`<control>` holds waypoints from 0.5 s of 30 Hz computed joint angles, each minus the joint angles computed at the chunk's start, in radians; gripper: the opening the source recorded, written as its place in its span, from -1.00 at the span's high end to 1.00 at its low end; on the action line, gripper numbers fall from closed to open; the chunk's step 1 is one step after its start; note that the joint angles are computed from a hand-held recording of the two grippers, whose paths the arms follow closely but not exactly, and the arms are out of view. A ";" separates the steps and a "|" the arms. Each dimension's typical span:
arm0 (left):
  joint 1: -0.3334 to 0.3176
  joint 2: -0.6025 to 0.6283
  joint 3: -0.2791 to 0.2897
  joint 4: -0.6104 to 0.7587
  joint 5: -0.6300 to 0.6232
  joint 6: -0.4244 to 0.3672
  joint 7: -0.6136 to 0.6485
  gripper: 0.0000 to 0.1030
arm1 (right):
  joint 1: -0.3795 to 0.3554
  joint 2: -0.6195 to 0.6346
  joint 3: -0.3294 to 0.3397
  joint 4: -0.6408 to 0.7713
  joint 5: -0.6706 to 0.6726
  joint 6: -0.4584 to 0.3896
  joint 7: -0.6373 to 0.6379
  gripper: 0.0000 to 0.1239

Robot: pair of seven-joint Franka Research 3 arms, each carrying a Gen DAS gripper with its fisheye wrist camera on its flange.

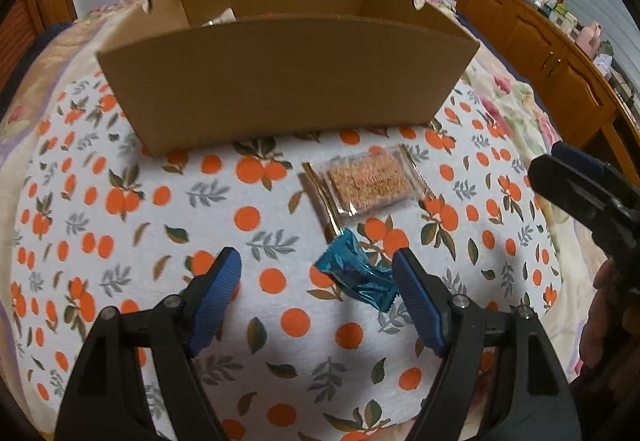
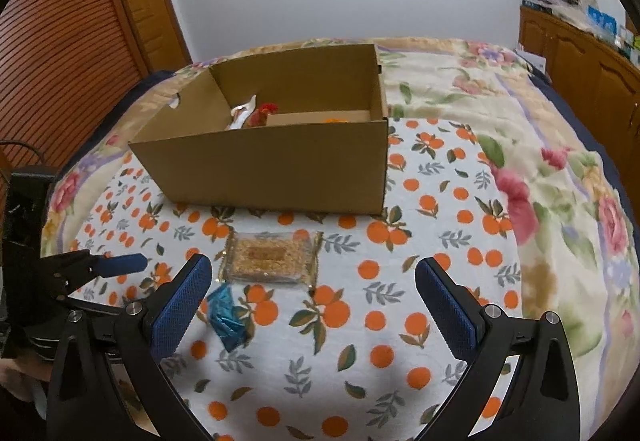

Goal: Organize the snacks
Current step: 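Close the left tool on the small blue wrapper and lift it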

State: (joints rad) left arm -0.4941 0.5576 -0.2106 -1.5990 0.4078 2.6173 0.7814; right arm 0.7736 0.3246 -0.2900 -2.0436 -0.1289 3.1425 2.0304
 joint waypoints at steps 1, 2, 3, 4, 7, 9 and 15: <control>-0.001 0.008 -0.001 0.007 -0.002 -0.002 0.001 -0.52 | 0.008 0.003 -0.011 -0.001 -0.005 0.002 0.004 -0.66; 0.000 0.017 -0.005 0.016 -0.008 -0.004 0.004 -0.51 | -0.014 0.003 0.012 -0.002 0.006 0.002 -0.008 -0.66; 0.003 0.027 -0.011 0.025 -0.018 -0.007 0.012 -0.51 | -0.045 0.003 0.047 -0.003 0.023 0.003 -0.026 -0.66; 0.005 0.035 -0.017 0.032 -0.028 -0.005 0.020 -0.47 | -0.071 0.004 0.075 -0.003 0.040 0.003 -0.042 -0.66; 0.008 0.064 -0.035 0.063 -0.061 -0.019 0.050 -0.32 | -0.084 0.011 0.092 -0.001 0.059 -0.005 -0.067 -0.66; 0.006 0.086 -0.045 0.087 -0.082 -0.034 0.074 -0.20 | -0.084 0.013 0.095 -0.001 0.068 -0.005 -0.076 -0.66; -0.022 0.142 -0.029 0.152 -0.100 -0.066 0.082 -0.01 | -0.085 0.021 0.101 0.004 0.092 -0.007 -0.096 -0.66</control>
